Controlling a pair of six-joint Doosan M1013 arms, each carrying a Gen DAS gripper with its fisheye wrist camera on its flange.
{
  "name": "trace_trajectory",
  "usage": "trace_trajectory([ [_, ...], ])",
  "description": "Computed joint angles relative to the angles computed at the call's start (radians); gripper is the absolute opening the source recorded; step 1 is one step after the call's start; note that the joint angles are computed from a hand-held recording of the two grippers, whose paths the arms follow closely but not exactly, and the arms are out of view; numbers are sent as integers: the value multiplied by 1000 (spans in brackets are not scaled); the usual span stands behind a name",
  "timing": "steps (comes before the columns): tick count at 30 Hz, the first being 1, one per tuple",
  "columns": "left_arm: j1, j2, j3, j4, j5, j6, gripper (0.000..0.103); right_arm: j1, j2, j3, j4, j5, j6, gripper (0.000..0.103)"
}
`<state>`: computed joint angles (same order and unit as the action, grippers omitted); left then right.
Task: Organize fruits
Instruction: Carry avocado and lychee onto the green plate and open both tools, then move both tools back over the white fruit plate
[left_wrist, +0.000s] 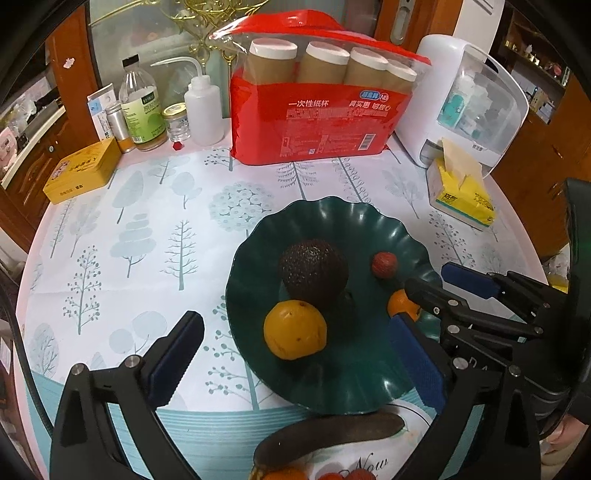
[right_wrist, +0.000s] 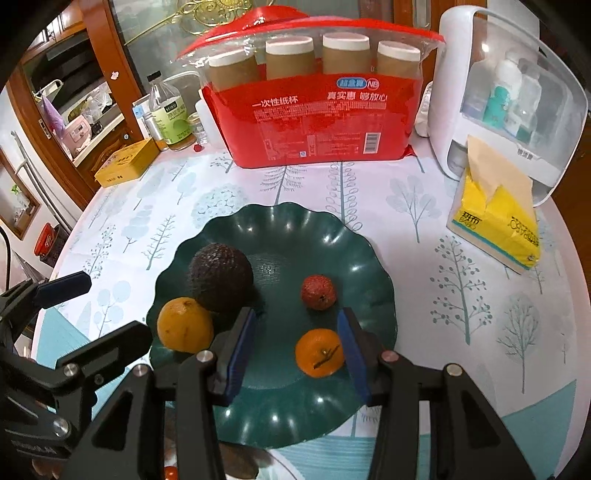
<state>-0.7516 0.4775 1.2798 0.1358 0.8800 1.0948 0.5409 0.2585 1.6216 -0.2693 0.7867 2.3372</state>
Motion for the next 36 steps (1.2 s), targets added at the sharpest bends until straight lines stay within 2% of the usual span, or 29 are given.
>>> trace_trajectory([
  [10,-23,-45,25,57,54,-42,102,32,-25,-10,-30,66,47,47],
  [20,-54,-125,76,109,96,-103,102,96,-87,-7,-88,129,98,47],
  [30,-105,-219,180,185,64,-218,102,149,-164,55,-104,117,133,47],
  [36,-160,-258,251,272,43,-310,102,173,-206,120,-104,87,147,47],
])
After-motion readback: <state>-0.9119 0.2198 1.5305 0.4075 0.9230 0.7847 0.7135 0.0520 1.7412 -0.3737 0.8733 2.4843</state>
